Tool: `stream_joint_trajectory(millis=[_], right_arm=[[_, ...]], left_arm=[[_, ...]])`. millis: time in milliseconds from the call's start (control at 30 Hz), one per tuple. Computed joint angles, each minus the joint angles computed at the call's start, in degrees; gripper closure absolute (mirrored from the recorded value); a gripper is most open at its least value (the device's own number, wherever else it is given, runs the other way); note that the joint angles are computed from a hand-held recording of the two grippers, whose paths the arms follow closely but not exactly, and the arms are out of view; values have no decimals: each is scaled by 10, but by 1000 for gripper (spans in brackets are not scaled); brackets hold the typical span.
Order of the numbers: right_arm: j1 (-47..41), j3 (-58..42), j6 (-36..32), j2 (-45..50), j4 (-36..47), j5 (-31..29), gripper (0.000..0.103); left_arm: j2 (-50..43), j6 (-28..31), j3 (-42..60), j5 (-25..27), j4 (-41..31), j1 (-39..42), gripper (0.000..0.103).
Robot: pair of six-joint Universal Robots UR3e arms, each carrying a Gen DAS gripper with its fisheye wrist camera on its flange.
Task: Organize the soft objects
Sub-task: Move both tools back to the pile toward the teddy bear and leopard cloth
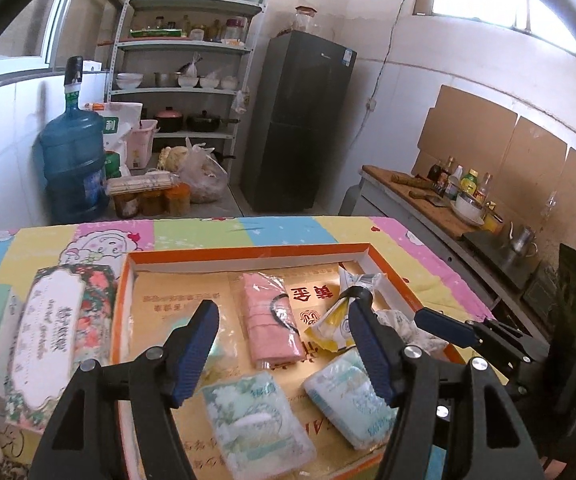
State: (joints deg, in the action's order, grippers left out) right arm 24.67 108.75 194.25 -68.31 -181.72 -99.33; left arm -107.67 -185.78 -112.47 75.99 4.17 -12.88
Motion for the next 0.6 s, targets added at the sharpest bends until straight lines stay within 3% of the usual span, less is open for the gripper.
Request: stream_joint_trajectory(millis=[600], right_arm=[[138,-51,69,7,30,-122,42]], left_arm=[[200,38,-208,-75,35,106,36]])
